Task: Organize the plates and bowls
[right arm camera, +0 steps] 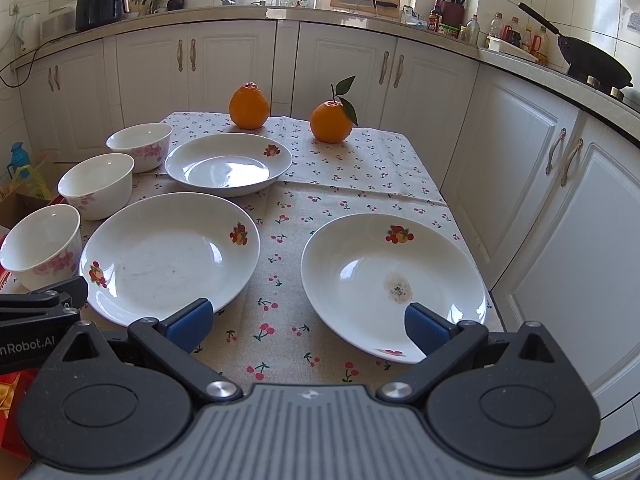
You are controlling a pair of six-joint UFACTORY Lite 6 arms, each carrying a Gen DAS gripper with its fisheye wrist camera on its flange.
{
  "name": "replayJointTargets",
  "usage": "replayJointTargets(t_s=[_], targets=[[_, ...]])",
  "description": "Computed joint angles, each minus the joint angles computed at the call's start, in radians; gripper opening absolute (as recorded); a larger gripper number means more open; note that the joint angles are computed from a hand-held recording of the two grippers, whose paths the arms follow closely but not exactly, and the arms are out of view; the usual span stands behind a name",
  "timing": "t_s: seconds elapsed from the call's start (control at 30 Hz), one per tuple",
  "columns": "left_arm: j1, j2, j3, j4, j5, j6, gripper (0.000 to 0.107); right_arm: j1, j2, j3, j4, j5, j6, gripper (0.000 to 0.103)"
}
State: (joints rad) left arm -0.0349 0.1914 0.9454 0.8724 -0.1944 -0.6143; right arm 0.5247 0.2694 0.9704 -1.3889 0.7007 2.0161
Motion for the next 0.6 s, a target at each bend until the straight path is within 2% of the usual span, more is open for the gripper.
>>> replayJointTargets(t_s=[0.13,0.27,0.33,0.47,0.6], targets=[[-0.002,0.022,0.056,0.216,-0.024,-0.208,0.102,-0.033,-0.032,-0.022,-0.033,-0.028,-0.002,0.103],[0.006,0.051,0.112,0.436,-0.104,-0.414,0.102,-0.073,-0.066,-0.051,-0.076,-0.034,0.004,0.103],[-0.001,0.074,0.147,0.482,-0.124,-0.451,0.102,-0.107,-0.094,-0.082,-0.128,-0.061,0.026,0.103],[-0.021,0.126,0.229,0.563,-0.16,-0.495,0.102,-0.21,-0.182,-0.2,-0.353,-0.158,0.157,0.103],[-0.034,0.238,0.403,0.893,-0.274,-0.798,0.102,-0.307,-0.257,-0.324,-0.598,-0.199,0.306,0.103]])
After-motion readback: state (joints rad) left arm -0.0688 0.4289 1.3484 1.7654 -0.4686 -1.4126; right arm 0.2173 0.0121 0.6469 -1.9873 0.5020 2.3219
